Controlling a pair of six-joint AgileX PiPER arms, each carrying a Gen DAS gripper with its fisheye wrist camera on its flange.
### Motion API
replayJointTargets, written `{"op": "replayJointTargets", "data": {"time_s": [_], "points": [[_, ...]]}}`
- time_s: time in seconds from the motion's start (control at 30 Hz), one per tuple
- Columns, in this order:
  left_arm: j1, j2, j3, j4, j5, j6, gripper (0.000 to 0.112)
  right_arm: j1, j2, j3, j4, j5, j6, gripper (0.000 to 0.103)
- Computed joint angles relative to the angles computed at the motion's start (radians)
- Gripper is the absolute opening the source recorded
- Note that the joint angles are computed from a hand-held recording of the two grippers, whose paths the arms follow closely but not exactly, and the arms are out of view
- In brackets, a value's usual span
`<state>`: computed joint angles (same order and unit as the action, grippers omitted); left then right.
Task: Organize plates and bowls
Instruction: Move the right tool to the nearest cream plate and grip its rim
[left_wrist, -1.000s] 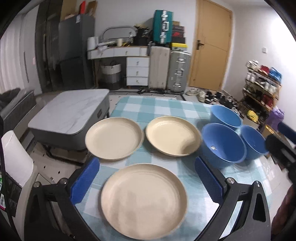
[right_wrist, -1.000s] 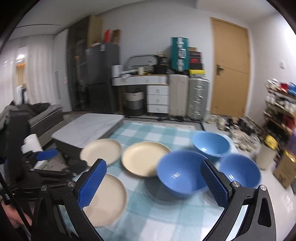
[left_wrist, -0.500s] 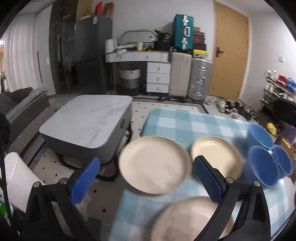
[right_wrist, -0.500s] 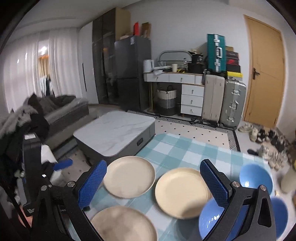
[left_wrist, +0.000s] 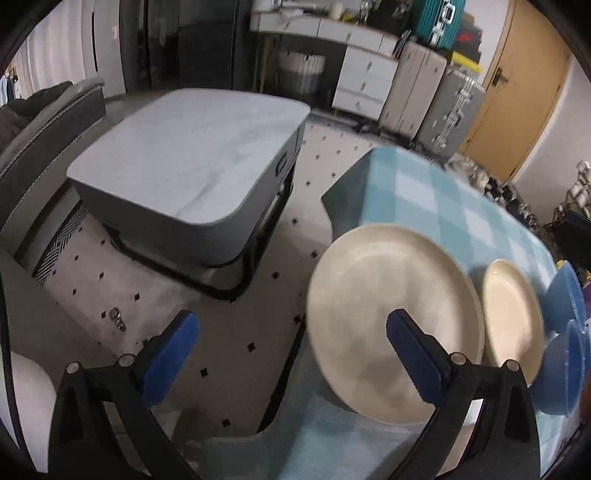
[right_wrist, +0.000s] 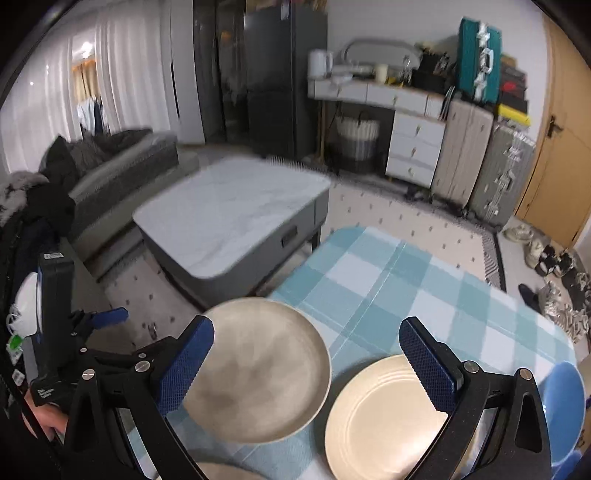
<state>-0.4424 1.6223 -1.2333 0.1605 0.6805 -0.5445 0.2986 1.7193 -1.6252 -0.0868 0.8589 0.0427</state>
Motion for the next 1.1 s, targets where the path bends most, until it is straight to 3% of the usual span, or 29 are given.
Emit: {"op": "replayJointTargets", "data": {"time_s": [0.17, 0.2, 0.33, 0.4, 0.47, 0.67, 0.87, 1.0, 1.1], "points": [[0.016, 0.052, -0.006, -0.041, -0.022, 0.064, 0.101, -0.009, 0.198, -0.11, -0.048, 0.06, -0.018, 0.101], [0.022, 0.062, -0.007, -0.061, -0.026, 0.08, 0.101, -0.022, 0.237, -0.138, -0.029, 0.079, -0.029, 0.096], [0.049, 0.083, -0.008, -0.128, -0.041, 0.144, 0.101, -0.046, 0.302, -0.157, 0.02, 0.098, -0.094, 0.075], [0.058, 0.086, 0.0, -0.149, -0.055, 0.169, 0.101, -0.022, 0.31, -0.134, -0.065, 0.076, -0.063, 0.075], [0.061, 0.09, 0.006, -0.149, -0.062, 0.167, 0.101, -0.03, 0.32, -0.129, -0.055, 0.067, -0.07, 0.075], [0.081, 0.095, 0.014, -0.193, -0.062, 0.206, 0.101, -0.052, 0.376, -0.168, -0.031, 0.099, -0.088, 0.059], [0.093, 0.11, 0.009, -0.255, -0.056, 0.278, 0.087, -0.032, 0.396, -0.168, -0.056, 0.122, -0.078, 0.049], [0.117, 0.115, 0.021, -0.327, -0.048, 0.345, 0.067, -0.03, 0.396, -0.163, -0.056, 0.128, -0.078, 0.045], [0.134, 0.116, 0.028, -0.41, -0.052, 0.422, 0.061, -0.033, 0.391, -0.157, -0.054, 0.13, -0.076, 0.04]]}}
